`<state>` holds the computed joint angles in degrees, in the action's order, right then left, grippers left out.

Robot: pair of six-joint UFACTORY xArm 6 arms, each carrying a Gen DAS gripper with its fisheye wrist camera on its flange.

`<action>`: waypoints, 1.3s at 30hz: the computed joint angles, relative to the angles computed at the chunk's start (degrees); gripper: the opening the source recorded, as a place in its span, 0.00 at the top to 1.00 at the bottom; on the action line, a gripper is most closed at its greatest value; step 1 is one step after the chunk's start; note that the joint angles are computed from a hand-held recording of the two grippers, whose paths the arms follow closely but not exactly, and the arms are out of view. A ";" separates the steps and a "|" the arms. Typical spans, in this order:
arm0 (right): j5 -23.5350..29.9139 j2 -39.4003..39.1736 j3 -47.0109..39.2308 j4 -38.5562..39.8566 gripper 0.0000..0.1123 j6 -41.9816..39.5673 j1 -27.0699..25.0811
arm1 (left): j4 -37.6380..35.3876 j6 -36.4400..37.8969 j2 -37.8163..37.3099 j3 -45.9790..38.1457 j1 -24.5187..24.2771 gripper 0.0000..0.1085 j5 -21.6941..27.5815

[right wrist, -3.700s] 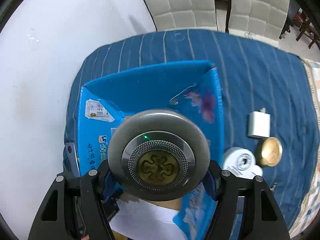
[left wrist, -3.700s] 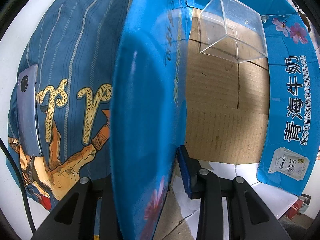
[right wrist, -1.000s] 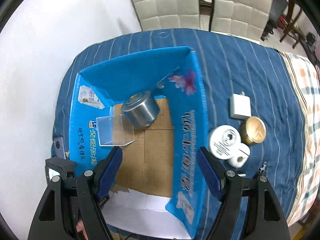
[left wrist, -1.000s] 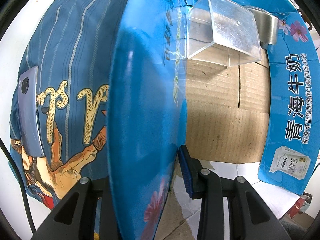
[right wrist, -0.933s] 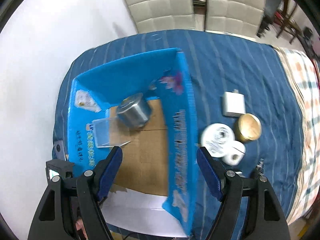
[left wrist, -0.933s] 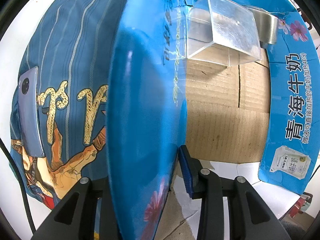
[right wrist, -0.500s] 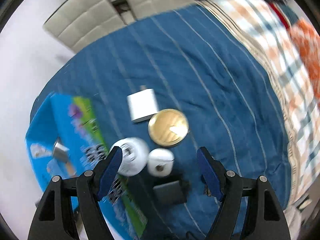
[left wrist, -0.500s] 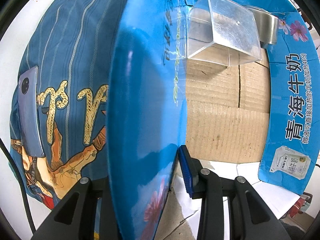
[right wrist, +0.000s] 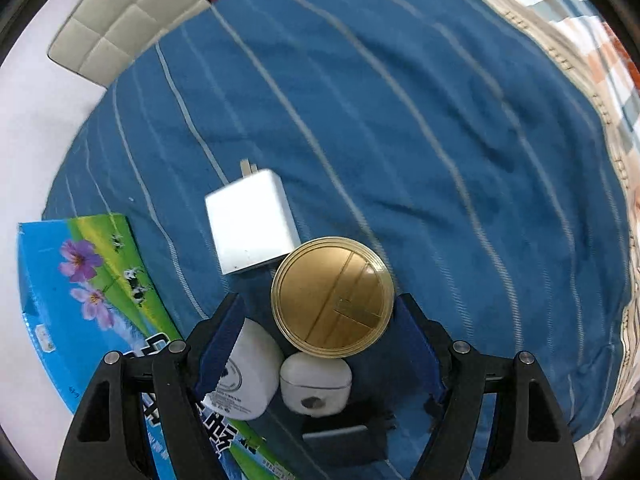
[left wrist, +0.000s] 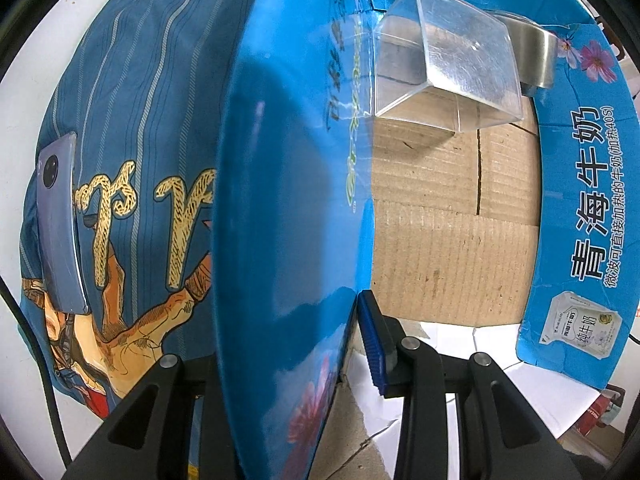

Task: Organize rigid objects
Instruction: 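Move the right tool to the gold round tin and grasp it, then carry the gold tin with the right tool over the blue box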

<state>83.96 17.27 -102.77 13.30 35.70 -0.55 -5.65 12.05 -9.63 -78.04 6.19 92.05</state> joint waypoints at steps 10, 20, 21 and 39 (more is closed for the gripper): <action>1.35 3.48 -1.08 0.51 0.30 0.48 0.65 | -0.07 0.01 0.14 0.02 0.25 0.69 -0.03; 3.45 7.15 -5.89 -0.43 0.38 -1.15 -0.49 | -0.06 -0.01 0.15 -0.01 0.27 0.69 -0.01; 3.49 6.63 -5.43 -0.80 0.38 -1.39 -0.51 | -0.04 0.04 0.13 0.01 0.28 0.69 -0.01; 5.48 -1.77 -6.71 -9.07 0.39 -2.18 6.32 | -0.05 -0.03 -0.03 0.16 0.24 0.69 -0.26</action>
<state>89.44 15.50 -109.48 4.23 33.53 5.78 -5.70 12.02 -9.67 -77.88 6.43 91.80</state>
